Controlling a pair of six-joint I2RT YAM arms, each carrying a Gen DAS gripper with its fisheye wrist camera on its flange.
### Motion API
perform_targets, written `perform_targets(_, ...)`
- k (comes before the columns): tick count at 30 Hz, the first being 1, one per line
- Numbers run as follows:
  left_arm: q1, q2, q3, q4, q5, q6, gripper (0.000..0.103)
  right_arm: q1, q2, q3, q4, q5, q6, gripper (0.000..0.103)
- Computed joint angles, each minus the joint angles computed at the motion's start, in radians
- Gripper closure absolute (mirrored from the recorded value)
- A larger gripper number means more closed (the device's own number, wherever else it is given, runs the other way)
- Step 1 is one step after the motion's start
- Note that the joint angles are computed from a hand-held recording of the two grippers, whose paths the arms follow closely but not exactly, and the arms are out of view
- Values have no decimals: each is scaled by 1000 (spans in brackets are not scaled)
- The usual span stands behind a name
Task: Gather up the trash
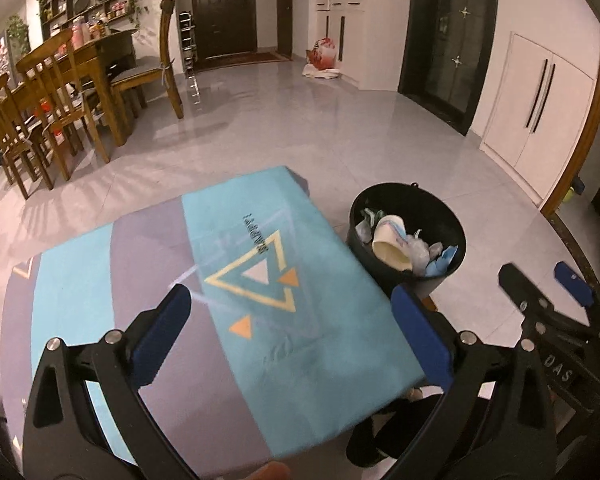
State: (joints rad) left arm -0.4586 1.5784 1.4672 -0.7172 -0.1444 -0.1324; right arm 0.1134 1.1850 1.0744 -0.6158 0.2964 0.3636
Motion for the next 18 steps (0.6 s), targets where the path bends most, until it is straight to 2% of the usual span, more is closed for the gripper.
perform_targets(4,-14,-49,-59,-4,-22,2,3,72,-30,-40,38,121,-44,3)
perform_targets(7,-27,-72,-100,1,-49,-13,3,95,-44,-72,52,137,-57,3)
perform_targets(18,-47,-64,-131,-1,-118,-18,3,51,-16,-88,16,23,-6,3)
